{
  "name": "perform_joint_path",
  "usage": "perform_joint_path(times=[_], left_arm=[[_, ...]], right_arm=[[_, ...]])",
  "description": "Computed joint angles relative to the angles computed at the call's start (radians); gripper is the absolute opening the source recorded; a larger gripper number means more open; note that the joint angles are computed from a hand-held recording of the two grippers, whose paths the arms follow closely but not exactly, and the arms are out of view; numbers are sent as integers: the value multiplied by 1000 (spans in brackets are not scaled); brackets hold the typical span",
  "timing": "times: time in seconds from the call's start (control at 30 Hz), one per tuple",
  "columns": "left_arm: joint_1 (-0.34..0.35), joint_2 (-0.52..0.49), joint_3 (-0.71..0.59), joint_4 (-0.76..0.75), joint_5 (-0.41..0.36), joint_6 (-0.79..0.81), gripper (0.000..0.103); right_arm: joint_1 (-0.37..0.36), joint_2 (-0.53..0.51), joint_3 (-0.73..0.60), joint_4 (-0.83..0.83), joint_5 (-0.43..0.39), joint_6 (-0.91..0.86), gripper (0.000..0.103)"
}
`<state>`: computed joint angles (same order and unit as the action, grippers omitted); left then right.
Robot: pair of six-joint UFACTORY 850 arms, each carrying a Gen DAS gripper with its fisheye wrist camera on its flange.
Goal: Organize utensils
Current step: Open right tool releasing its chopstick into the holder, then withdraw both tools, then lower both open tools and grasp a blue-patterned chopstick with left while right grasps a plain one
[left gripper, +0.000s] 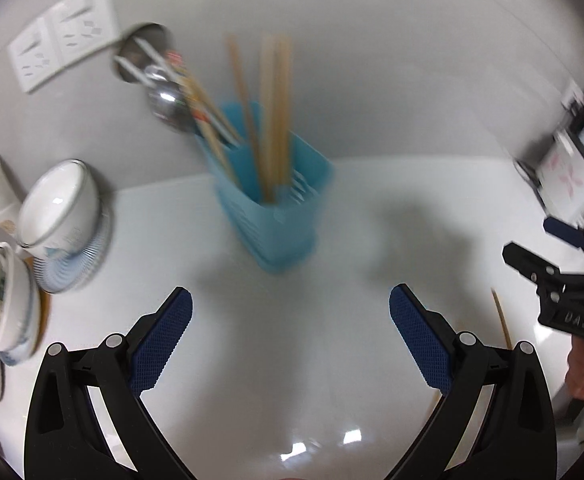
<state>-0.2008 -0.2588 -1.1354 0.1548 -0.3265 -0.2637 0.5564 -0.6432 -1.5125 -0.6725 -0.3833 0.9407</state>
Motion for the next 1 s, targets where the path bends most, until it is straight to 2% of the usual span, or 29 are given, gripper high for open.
perform_joint_path(times=[0.2,0.47,0.67,1.0], left_arm=[[-77,-32,5,-104,-74,101,97],[-138,-89,15,-164,-168,174,97],[-162,-115,29,-214,-206,228,95],[-197,-173,15,-207,-286,226,83]], right_arm=[[-45,67,143,98,-21,-112,93],[-94,99,279,336,-87,-342,81],[-105,90,314,461,-142,-460,69],[-102,42,276,584,-249,-573,52]])
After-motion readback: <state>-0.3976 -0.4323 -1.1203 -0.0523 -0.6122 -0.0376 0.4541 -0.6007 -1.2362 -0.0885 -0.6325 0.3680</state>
